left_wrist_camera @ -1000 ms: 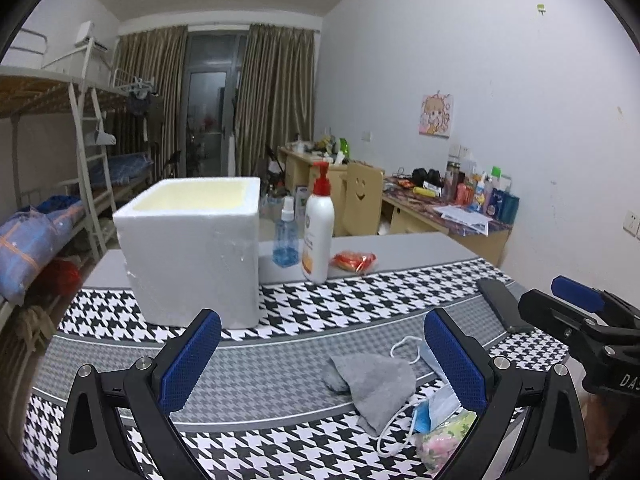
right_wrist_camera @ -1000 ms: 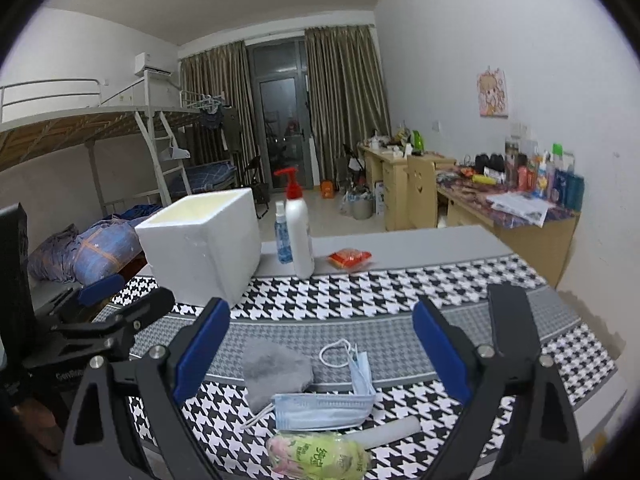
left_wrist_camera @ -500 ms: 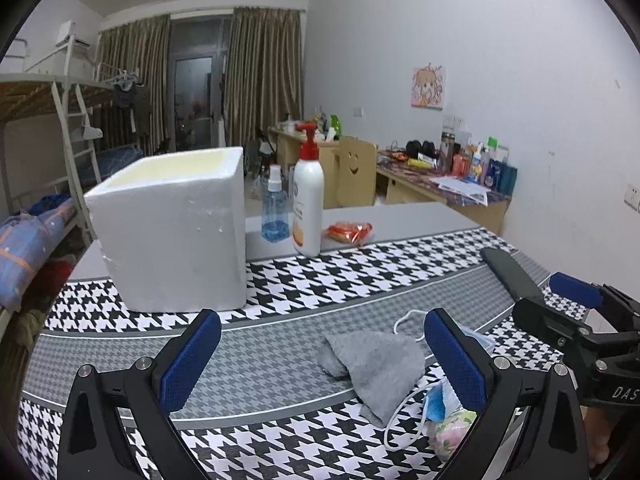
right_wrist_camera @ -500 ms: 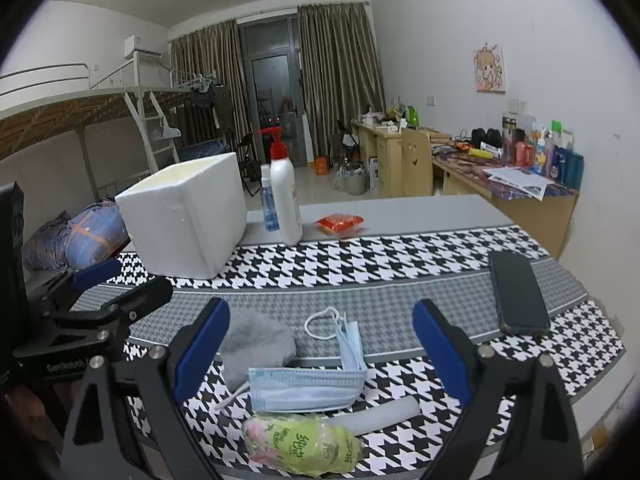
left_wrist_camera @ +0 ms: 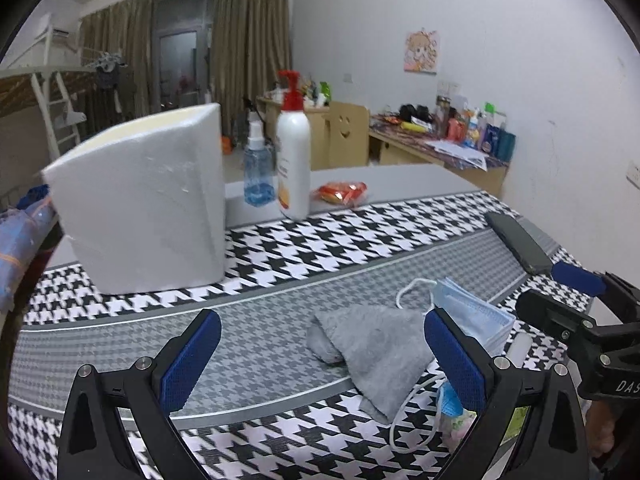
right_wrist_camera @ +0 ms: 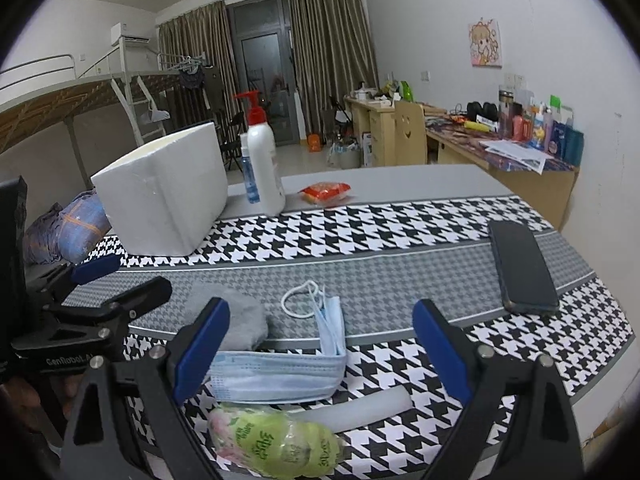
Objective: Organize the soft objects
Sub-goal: 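Lower the left gripper onto the grey cloth and pinch it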
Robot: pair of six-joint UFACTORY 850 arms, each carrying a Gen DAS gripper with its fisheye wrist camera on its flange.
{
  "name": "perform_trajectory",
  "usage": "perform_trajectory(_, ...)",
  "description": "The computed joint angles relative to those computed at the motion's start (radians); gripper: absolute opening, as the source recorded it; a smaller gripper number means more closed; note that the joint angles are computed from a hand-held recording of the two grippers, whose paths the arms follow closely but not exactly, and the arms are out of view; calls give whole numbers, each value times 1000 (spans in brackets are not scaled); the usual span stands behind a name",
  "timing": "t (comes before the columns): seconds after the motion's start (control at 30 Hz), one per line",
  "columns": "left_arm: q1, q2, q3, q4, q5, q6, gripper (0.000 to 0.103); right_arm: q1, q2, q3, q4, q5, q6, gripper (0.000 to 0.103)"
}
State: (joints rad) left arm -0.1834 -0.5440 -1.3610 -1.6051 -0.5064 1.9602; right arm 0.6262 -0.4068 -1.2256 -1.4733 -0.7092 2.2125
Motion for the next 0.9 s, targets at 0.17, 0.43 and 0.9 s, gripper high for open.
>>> perform_trajectory(0.17,-11,-29,-35,100,21,-102,102,-10,-7,-1,24,31,-37,95)
perform_trajectory(0.43,-22,-66,-82,239,25,-254,102,-14,-21,-8,26,48,-66,95)
perform_trajectory(0.9,-35,-140,-173,429,-33,-451,96,-41,-28,-1,43,101,-65,95)
